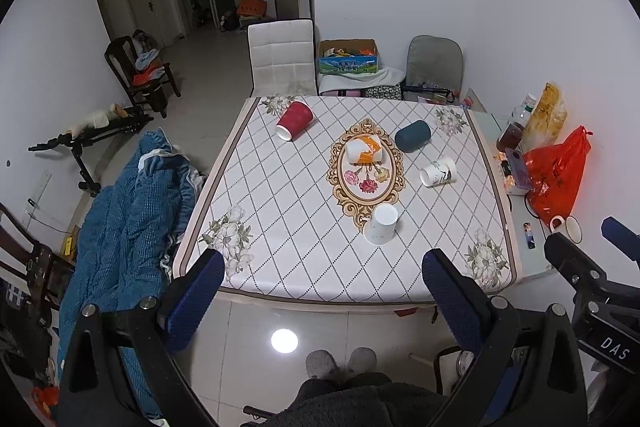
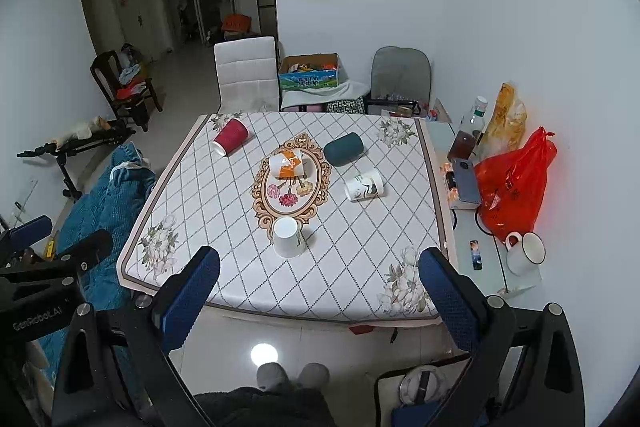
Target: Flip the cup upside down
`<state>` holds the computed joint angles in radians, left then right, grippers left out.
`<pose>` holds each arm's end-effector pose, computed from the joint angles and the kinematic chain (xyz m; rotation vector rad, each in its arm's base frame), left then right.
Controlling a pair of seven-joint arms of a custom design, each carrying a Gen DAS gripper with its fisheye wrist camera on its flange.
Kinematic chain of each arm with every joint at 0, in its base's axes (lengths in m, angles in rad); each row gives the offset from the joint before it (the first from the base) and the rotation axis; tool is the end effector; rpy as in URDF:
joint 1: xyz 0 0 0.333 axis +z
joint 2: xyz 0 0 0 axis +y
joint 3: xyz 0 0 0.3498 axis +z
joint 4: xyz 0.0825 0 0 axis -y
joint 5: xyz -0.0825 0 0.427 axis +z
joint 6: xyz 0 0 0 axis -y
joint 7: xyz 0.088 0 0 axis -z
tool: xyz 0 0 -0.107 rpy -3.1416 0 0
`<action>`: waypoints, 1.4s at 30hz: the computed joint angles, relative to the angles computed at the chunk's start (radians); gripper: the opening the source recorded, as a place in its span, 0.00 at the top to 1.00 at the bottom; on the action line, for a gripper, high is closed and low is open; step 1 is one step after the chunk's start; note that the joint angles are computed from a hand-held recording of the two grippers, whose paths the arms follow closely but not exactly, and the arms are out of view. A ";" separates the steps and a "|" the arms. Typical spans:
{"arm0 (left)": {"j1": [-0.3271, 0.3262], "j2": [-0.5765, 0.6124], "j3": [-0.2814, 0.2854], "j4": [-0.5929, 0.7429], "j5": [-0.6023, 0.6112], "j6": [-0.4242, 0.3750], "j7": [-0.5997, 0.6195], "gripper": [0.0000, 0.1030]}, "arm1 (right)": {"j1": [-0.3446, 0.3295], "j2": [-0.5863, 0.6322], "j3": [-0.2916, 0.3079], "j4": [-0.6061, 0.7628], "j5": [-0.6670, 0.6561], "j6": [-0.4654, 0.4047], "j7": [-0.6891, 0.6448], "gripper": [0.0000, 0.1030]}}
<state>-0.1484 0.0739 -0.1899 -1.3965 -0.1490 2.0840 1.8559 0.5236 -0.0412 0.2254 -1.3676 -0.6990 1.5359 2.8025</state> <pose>0.6200 -0.2193 0.7653 -1.2898 2.4056 -0.7860 0.4590 0.3360 0.8080 -1.2603 2.3426 -0.9008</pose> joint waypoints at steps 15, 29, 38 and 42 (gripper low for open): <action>-0.002 -0.008 0.000 -0.012 0.006 -0.011 -0.003 0.02 | -0.025 -0.031 0.000 -0.058 0.051 0.038 0.022 0.01; 0.005 -0.021 0.005 -0.033 -0.003 -0.005 0.000 0.02 | -0.034 -0.033 0.003 -0.067 0.066 0.044 0.025 0.01; 0.004 -0.014 0.004 -0.020 0.005 -0.012 -0.008 0.02 | -0.035 -0.032 0.003 -0.068 0.067 0.048 0.028 0.01; 0.005 -0.014 0.005 -0.021 0.003 -0.011 -0.008 0.02 | -0.036 -0.033 0.002 -0.073 0.072 0.054 0.033 0.01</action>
<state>-0.1435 0.0595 -0.1852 -1.4177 -0.1455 2.0725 1.8478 0.4881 -0.0740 0.2277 -1.4408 -0.6269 1.5904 2.8358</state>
